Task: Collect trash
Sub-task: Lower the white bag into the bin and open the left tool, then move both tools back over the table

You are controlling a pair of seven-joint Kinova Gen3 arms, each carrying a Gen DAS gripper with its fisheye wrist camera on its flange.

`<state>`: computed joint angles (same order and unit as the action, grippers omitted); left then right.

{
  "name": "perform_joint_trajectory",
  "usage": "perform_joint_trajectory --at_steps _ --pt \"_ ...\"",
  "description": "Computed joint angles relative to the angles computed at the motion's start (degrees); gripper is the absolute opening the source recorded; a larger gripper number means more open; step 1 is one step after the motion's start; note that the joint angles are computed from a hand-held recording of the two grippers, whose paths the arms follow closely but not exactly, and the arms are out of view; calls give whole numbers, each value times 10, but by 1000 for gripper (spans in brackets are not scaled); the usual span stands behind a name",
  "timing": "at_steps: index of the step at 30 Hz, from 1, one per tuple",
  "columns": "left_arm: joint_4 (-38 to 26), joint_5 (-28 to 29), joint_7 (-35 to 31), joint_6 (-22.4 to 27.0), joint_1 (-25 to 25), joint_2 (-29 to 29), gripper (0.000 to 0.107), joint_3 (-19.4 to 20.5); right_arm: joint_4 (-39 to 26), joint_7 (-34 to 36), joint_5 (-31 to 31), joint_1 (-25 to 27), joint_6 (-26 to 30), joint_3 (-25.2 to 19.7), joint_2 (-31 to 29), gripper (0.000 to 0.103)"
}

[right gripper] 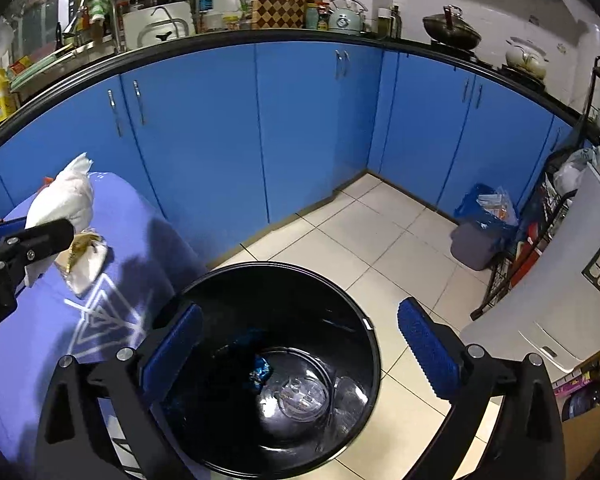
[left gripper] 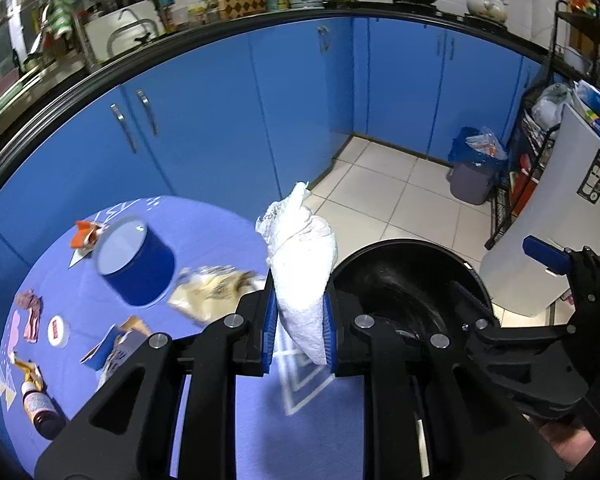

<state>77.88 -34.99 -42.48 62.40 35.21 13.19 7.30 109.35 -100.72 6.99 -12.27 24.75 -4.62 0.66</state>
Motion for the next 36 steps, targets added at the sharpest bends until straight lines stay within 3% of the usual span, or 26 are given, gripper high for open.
perform_joint_trajectory --at_steps 6,13,16,17,19,20,21,23,30,36 --pt "-40 17 -28 -1 5 28 20 0 6 73 -72 26 -7 16 0 96" --pt "-86 50 -65 -14 11 59 23 -12 13 120 -122 52 -11 27 2 96" --pt "-104 62 -79 -14 14 70 23 -17 13 117 -116 55 -10 27 3 96" --pt "-111 66 -83 -8 14 75 28 -19 13 116 -113 56 -10 27 4 96" --pt "-126 83 -91 4 10 85 59 -22 13 117 -114 57 -10 26 5 96" --pt "-122 81 -82 0 14 84 95 -28 13 119 -117 57 -10 26 6 96" --pt "-110 70 -65 -13 22 77 99 -38 13 121 -118 57 -10 26 6 96" --pt "-78 47 -39 -40 27 58 99 -41 14 117 -115 56 -11 24 6 96" --pt "-63 48 -32 -24 9 41 99 -35 17 111 -115 44 -9 15 -3 96" --pt "-4 17 16 -14 -2 -10 99 -28 15 93 -101 14 -9 -5 -20 96"
